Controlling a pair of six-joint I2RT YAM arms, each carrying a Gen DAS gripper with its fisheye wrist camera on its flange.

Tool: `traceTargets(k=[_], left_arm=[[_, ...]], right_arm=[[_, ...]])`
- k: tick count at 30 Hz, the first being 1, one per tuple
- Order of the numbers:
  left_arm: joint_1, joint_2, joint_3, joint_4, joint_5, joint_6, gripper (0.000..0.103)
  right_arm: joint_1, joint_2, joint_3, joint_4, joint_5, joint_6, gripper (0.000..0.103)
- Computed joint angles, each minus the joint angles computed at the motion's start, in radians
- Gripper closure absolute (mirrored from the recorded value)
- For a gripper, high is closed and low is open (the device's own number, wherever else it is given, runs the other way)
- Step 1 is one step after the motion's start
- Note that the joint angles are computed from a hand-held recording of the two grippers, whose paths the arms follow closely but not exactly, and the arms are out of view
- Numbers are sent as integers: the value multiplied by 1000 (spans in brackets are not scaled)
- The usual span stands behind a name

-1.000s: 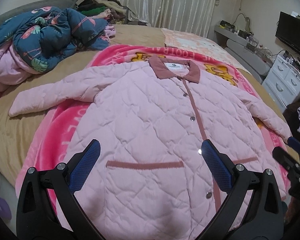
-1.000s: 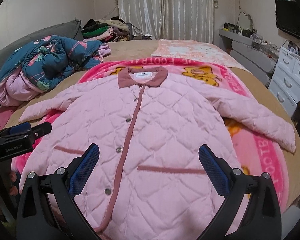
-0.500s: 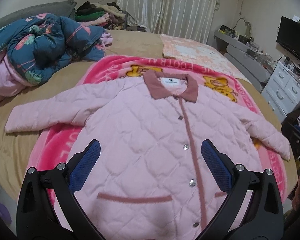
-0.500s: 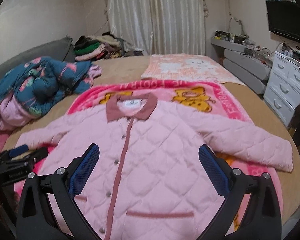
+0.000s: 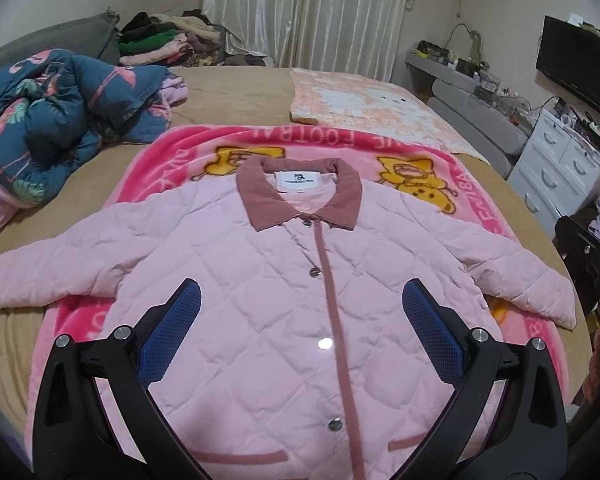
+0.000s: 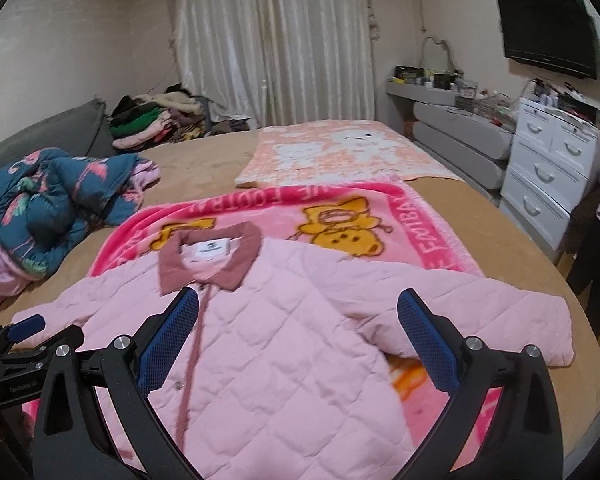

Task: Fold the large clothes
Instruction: 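Move the right tool over the sleeve nearest it and approach its cuff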

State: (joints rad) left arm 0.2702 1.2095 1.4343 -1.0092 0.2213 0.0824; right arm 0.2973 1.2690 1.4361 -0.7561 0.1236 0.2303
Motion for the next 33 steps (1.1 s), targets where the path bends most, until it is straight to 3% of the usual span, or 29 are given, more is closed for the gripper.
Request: traceTargets(k=[19, 24, 33], left_arm=[[-347, 212, 9, 139, -275, -197, 8], [-428, 266, 16, 158, -317, -229, 8], [-539, 362, 64, 167, -367, -268, 8]], right_arm=[[-449, 103, -115, 136, -158, -16, 4], [-528, 125, -140, 181, -111, -27, 4], [-678, 206, -159, 231, -138, 24, 4]])
